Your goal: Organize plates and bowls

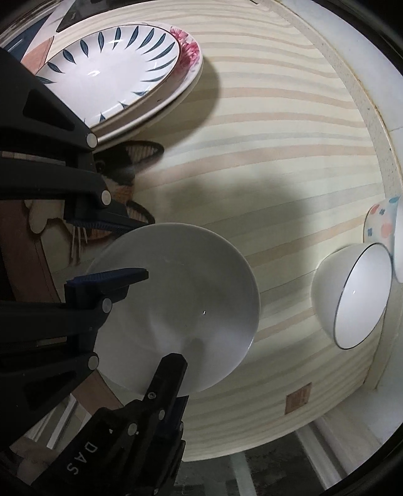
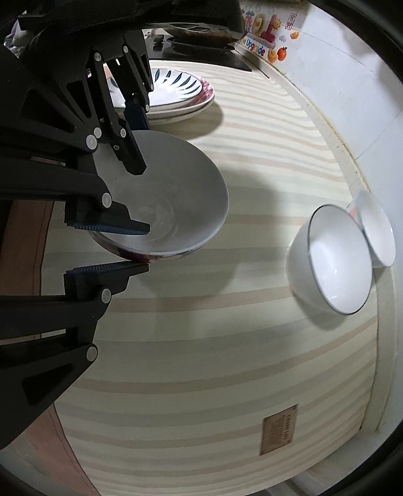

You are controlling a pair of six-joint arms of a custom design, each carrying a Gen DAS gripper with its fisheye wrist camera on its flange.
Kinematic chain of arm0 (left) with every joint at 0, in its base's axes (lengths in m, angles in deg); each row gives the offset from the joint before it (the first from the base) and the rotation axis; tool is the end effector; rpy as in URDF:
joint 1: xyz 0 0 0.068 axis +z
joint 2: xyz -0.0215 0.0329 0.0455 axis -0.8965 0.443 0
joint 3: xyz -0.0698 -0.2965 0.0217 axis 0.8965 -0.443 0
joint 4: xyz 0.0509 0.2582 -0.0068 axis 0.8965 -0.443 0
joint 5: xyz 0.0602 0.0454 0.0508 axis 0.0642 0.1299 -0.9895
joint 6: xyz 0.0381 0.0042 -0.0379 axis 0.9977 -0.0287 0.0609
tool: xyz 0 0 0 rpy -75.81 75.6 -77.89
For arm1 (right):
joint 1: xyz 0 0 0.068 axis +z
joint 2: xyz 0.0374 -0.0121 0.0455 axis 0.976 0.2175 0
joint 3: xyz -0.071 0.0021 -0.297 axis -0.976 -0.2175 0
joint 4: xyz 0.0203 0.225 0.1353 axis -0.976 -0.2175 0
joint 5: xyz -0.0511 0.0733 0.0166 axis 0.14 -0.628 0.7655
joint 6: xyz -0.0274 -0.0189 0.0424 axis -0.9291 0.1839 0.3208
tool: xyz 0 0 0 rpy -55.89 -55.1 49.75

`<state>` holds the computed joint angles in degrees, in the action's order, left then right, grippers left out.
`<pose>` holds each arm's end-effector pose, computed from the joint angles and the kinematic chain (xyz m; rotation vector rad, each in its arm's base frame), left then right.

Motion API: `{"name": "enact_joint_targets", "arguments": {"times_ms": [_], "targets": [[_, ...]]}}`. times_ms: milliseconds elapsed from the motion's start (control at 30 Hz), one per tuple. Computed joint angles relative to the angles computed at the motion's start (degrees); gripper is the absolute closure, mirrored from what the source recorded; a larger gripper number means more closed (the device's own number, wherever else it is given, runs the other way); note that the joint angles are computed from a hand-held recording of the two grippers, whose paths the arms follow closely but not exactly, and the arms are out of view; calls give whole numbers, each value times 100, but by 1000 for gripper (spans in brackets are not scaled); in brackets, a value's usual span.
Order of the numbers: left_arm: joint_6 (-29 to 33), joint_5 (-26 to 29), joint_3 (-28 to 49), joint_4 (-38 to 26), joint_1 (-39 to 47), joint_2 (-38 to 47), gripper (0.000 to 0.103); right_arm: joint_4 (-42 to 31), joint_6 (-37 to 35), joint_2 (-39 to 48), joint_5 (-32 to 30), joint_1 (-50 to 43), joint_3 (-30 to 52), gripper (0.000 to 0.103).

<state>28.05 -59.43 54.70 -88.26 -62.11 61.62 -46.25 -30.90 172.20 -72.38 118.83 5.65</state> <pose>0.1554 0.0007 0.2383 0.1360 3.0733 -0.1467 0.1975 0.1839 0.2247 -0.2104 2.9856 0.5324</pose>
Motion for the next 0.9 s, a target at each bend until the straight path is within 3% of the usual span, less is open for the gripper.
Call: {"name": "enact_joint_targets", "arguments": {"times_ms": [367, 533, 667, 733, 800, 900], "targets": [[-733, -275, -205, 325, -877, -20, 83, 363, -55, -53, -155, -58, -490, 84], [-207, -131, 214, -335, -128, -93, 82, 316, -125, -144, -678, -451, -557, 83], [316, 159, 1213, -1067, 782, -94, 79, -13, -257, -469, -1021, -988, -399, 83], [377, 275, 1637, -1101, 969, 104, 74, -218, -390, -627, -1152, -1396, -178, 79], [207, 480, 2134, -918, 972, 557, 61, -313, -540, -610, -1238, -1798, 120, 60], [-117, 565, 2526, -397, 751, 1299, 61, -118, -738, -106, -1269, -2296, 649, 52]]}}
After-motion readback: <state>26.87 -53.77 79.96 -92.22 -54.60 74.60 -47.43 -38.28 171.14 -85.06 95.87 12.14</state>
